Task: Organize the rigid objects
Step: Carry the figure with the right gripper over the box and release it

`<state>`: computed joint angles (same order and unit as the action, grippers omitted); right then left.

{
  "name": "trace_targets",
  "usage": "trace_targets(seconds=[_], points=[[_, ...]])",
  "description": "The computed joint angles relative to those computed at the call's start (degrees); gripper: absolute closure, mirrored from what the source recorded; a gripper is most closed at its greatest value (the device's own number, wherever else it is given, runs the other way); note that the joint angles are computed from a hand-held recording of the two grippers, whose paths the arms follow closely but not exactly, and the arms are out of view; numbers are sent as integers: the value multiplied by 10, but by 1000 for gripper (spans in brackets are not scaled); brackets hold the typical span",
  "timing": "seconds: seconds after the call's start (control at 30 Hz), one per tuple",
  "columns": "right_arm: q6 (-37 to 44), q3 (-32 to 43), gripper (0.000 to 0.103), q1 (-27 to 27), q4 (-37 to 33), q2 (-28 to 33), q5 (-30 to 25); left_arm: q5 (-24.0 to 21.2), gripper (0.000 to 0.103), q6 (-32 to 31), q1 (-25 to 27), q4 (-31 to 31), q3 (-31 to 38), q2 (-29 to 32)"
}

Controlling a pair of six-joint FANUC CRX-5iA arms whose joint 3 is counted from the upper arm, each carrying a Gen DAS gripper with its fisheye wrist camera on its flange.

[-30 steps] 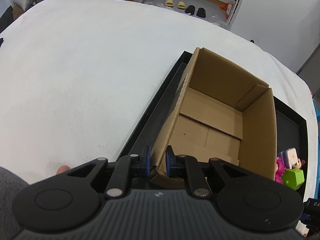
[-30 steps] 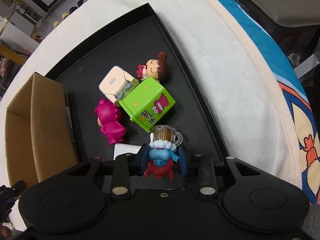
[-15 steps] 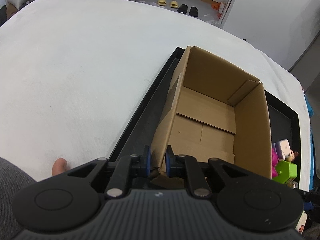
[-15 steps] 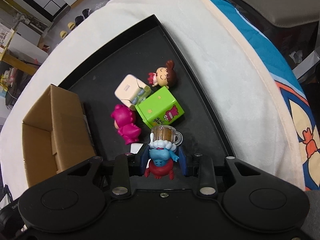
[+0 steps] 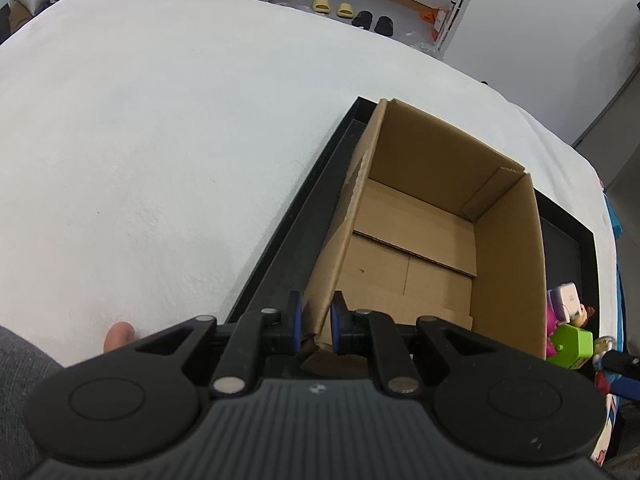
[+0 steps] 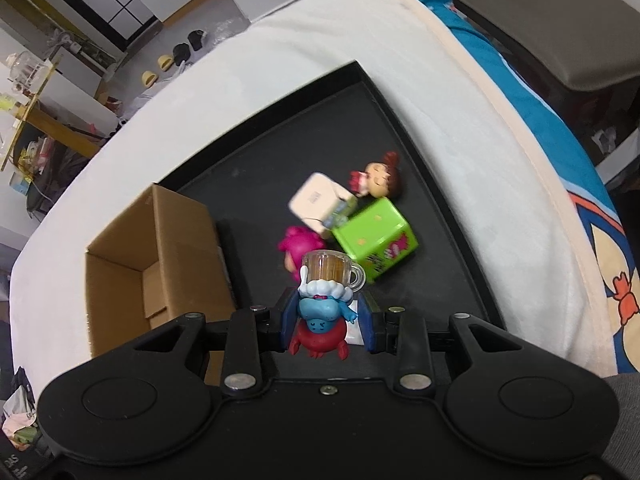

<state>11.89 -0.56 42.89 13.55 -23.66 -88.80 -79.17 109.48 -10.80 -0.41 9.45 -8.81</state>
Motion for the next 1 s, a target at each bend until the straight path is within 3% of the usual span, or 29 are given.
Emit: trace_targets(seconds=[0.4, 1.0], points=[[12, 46, 71, 38, 32, 50, 16, 24, 89, -11, 11, 9, -17, -5], [130, 123, 71, 94, 104, 151, -16, 49, 89, -39, 40, 48, -54, -27]])
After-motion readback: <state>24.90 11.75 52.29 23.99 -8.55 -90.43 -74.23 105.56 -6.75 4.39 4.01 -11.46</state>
